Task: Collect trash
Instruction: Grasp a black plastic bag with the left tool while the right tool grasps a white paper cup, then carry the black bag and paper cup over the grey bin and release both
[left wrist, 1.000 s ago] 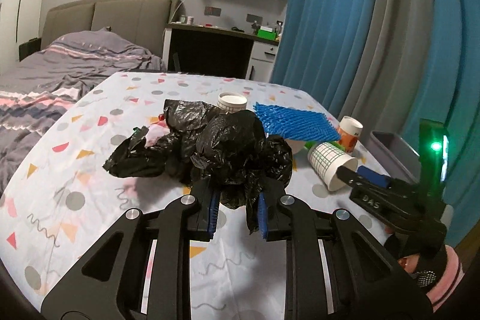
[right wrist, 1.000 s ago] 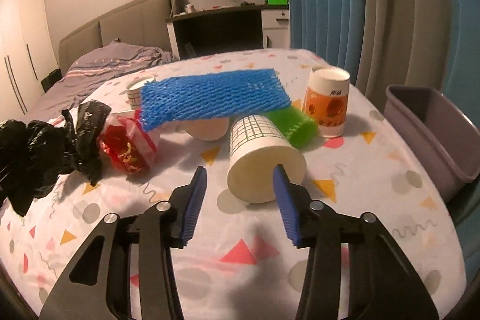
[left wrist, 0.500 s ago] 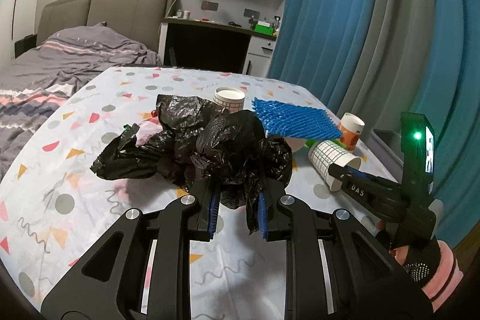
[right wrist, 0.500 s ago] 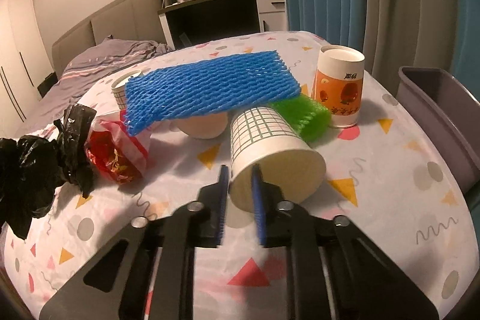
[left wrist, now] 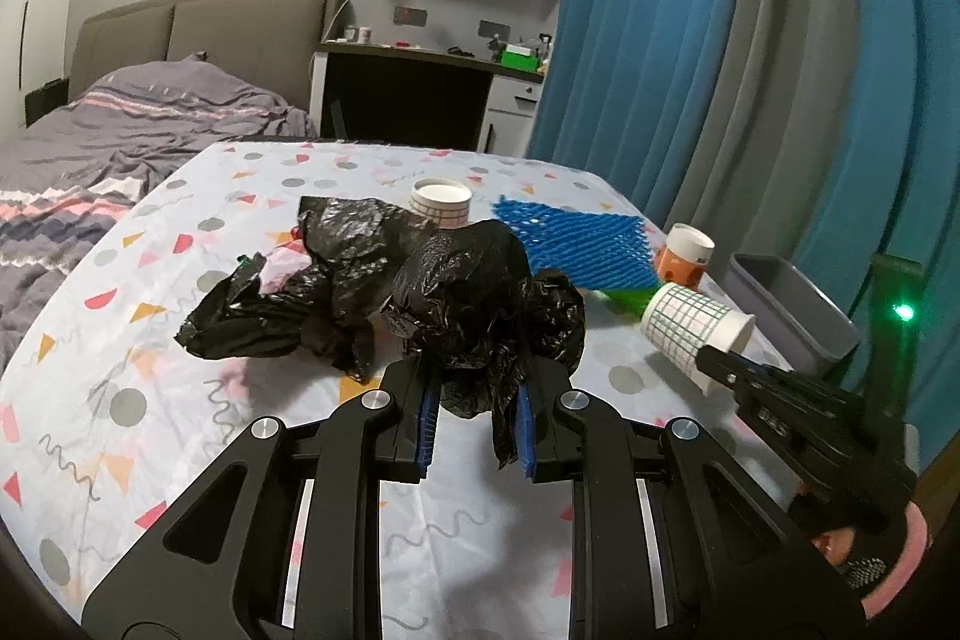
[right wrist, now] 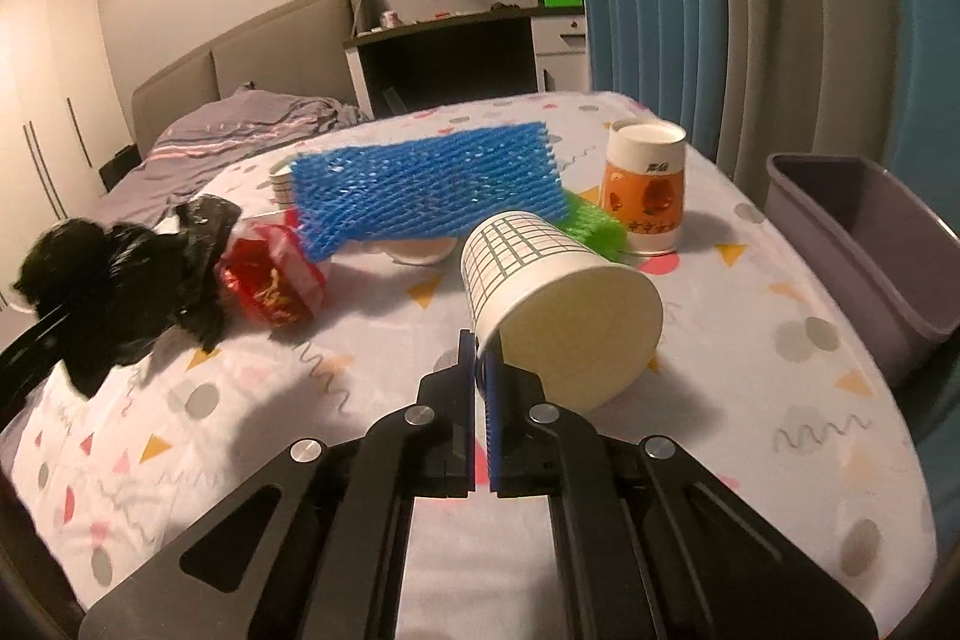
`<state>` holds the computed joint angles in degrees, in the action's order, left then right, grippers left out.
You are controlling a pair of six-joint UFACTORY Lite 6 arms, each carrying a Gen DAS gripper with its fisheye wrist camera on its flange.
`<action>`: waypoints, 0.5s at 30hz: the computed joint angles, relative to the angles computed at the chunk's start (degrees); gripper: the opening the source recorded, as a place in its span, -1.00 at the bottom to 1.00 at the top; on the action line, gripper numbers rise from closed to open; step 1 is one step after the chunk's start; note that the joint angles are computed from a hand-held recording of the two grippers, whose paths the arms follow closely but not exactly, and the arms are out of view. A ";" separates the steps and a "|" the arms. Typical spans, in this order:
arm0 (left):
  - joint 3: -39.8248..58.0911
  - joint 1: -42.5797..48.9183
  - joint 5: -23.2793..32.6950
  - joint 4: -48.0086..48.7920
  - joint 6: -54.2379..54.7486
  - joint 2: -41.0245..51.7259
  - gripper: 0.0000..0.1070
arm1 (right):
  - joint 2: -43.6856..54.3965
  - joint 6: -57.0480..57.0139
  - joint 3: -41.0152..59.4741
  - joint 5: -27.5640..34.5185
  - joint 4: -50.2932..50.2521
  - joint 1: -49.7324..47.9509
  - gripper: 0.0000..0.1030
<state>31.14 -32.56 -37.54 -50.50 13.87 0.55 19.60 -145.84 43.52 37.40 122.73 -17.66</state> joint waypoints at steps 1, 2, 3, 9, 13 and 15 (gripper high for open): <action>0.23 -0.63 -0.15 -0.61 0.40 0.09 -0.62 | -1.33 0.18 -1.32 1.04 -1.55 -1.50 -0.93; 0.58 -1.23 -0.22 -1.20 0.91 0.21 -0.63 | -2.63 0.52 -2.49 2.07 -3.22 -3.00 -0.93; 0.89 -1.90 -0.41 -1.75 1.38 0.38 -0.62 | -3.72 0.52 -3.57 2.71 -3.97 -3.84 -0.93; 4.39 -5.52 -0.86 -4.65 3.87 2.71 -0.62 | -8.29 2.06 -6.19 6.77 -10.72 -10.69 -0.93; 8.04 -7.38 -0.59 -6.16 5.93 5.33 -0.63 | -8.68 3.05 -5.71 8.18 -13.16 -13.76 -0.93; 10.48 -7.95 -0.06 -6.51 6.89 7.03 -0.63 | -8.59 3.44 -5.19 8.87 -14.26 -15.42 -0.93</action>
